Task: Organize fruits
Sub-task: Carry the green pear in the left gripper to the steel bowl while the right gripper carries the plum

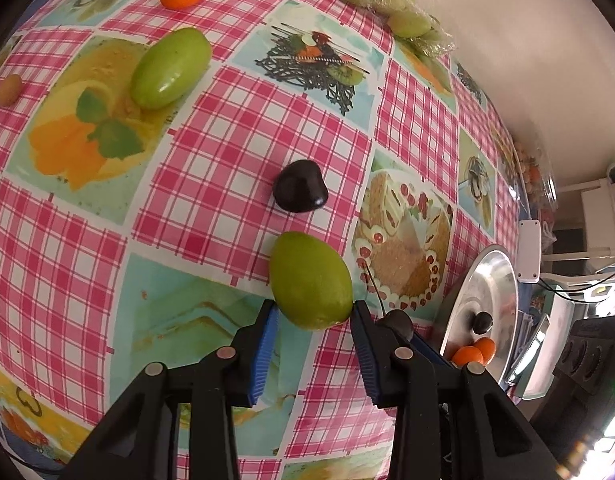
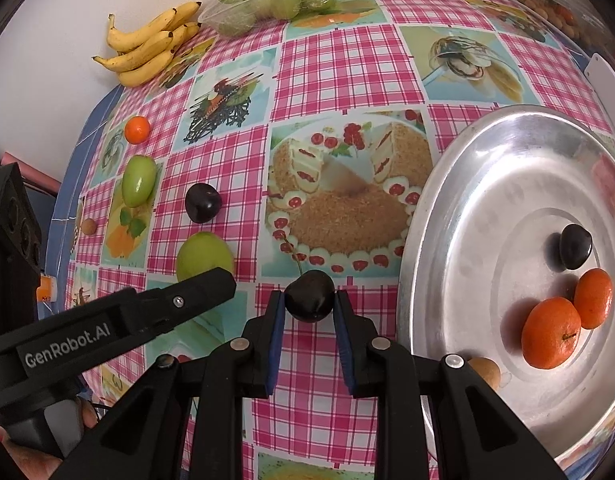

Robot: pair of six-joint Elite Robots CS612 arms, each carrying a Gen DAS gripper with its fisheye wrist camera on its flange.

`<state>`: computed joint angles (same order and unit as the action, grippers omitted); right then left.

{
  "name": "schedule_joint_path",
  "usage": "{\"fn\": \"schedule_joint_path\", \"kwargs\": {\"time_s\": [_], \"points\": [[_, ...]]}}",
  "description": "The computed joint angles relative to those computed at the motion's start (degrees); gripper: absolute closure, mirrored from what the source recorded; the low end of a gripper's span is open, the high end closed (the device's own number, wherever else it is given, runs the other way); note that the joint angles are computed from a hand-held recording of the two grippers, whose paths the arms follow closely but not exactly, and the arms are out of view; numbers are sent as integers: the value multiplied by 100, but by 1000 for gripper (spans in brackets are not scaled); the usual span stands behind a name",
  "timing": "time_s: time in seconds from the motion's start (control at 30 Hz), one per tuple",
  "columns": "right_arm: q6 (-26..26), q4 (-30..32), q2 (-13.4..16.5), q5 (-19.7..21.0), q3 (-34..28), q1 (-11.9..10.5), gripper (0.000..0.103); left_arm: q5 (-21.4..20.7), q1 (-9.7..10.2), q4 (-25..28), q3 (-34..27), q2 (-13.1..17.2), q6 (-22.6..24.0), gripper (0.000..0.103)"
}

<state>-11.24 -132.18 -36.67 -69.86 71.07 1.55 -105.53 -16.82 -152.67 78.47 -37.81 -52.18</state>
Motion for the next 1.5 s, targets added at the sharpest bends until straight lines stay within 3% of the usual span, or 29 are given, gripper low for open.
{"fn": "schedule_joint_path", "kwargs": {"time_s": [0.17,0.23,0.3,0.33,0.6,0.67,0.77,1.2,1.5], "points": [[8,-3,-3,0,4,0,77,-148,2,124,-70,60,22,61],[4,-5,-4,0,10,0,77,-75,-4,115,-63,49,36,54],[12,-7,-2,0,6,1,77,6,-10,94,-55,34,5,36],[12,-7,-2,0,6,1,77,82,-18,126,-57,24,11,36],[51,18,20,-10,-29,0,77,259,21,-92,16,12,-214,39],[57,23,22,-20,-36,7,77,373,-3,42,-17,4,-107,44],[100,3,29,-31,-44,11,77,289,-35,132,-97,50,30,60],[242,-584,-145,310,167,-78,77,513,-78,-297,-34,-36,-3,60],[554,-854,-177,270,196,-200,77,873,-184,-301,-169,-66,279,60]]}}
